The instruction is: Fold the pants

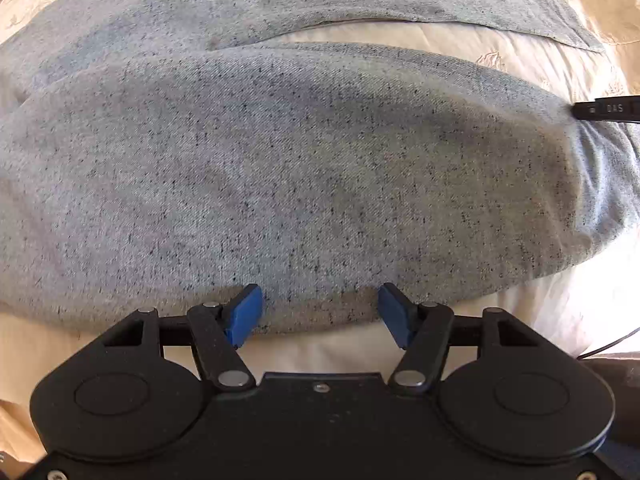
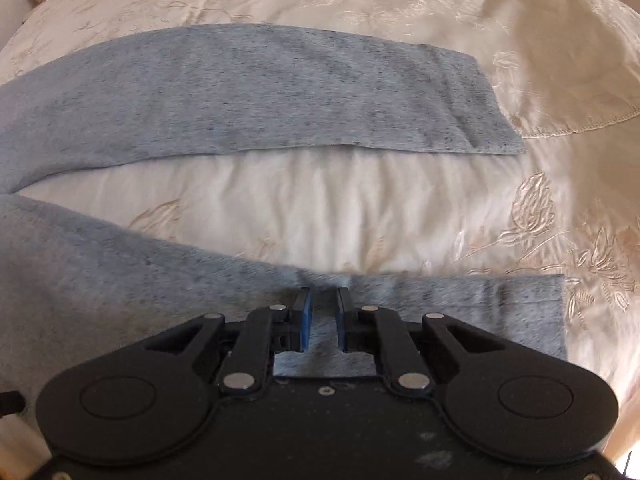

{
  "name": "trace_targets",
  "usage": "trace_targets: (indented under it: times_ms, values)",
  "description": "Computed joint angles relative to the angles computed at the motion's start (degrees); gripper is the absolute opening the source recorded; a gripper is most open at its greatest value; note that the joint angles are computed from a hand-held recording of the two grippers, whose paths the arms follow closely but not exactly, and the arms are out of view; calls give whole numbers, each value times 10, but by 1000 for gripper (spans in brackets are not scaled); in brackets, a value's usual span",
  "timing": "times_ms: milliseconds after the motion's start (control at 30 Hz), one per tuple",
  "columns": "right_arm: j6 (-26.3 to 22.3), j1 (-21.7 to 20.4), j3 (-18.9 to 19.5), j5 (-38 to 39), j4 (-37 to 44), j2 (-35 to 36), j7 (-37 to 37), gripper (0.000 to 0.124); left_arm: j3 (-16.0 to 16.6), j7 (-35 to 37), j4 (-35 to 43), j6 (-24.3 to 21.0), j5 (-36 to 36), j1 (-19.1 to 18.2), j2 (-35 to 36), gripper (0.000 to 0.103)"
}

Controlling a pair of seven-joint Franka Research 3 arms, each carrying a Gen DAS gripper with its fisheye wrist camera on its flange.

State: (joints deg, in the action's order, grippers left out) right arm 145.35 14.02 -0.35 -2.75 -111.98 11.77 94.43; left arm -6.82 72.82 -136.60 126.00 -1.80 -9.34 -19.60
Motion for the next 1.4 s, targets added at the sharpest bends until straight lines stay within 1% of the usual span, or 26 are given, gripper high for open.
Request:
trace_targets:
  times_ms: [33, 100, 133, 200, 267, 367, 500, 533, 667, 733, 833, 933, 1000, 1067, 1133, 1200, 1267, 1333, 1400]
  values:
    - [4, 0, -7, -16, -1, 0, 5, 10, -1, -5, -4, -2, 1, 0, -5, 66]
    - [5, 9, -23, -80, -1, 0, 34, 10, -3, -14, -8, -8, 4, 1, -15, 66]
    - [1, 6, -25, -87, -1, -3, 35, 11, -3, -17, -8, -14, 5, 1, -20, 66]
    - [-6, -7, -20, -61, -7, -14, 29, 14, -5, -29, -11, -24, 13, 3, -34, 66]
    - [-3, -25, -15, -20, -26, -38, 13, 17, -6, -47, -20, -28, 23, 6, -54, 66]
    - [4, -41, -10, 29, -72, -90, 14, 19, -10, -84, -31, -42, 38, 11, -83, 66]
    - [1, -58, -5, 77, -147, -172, 22, 22, -5, -116, -40, -62, 59, 20, -110, 66]
    - [3, -61, -3, 88, -169, -193, 23, 22, 0, -118, -31, -69, 63, 24, -107, 66]
    - [9, -72, 8, 108, -231, -245, 46, 25, 0, -136, -30, -75, 81, 31, -107, 66]
    - [11, -83, 18, 97, -252, -260, 79, 25, 1, -140, -26, -71, 86, 32, -99, 66]
    - [0, -97, 26, 85, -261, -265, 129, 26, 4, -138, -26, -71, 90, 33, -98, 66]
    - [5, -100, 21, 101, -268, -263, 161, 27, 6, -137, -28, -76, 87, 32, -102, 66]
    - [9, -103, 21, 105, -263, -251, 186, 28, 7, -135, -27, -73, 85, 31, -100, 65]
    - [13, -108, 23, 93, -247, -230, 214, 28, 8, -130, -28, -71, 84, 30, -98, 65]
    - [9, -112, 26, 56, -221, -205, 238, 29, 8, -124, -27, -68, 85, 30, -97, 65]
    - [-2, -124, 37, -41, -197, -183, 311, 29, 9, -119, -27, -65, 84, 29, -96, 65]
    - [-5, -128, 32, -106, -186, -169, 381, 29, 10, -115, -27, -64, 82, 29, -97, 65]
    - [-8, -123, 19, -111, -183, -169, 386, 29, 10, -114, -29, -60, 82, 31, -100, 65]
    - [9, -119, 6, -86, -200, -190, 356, 29, 12, -112, -33, -57, 80, 31, -105, 65]
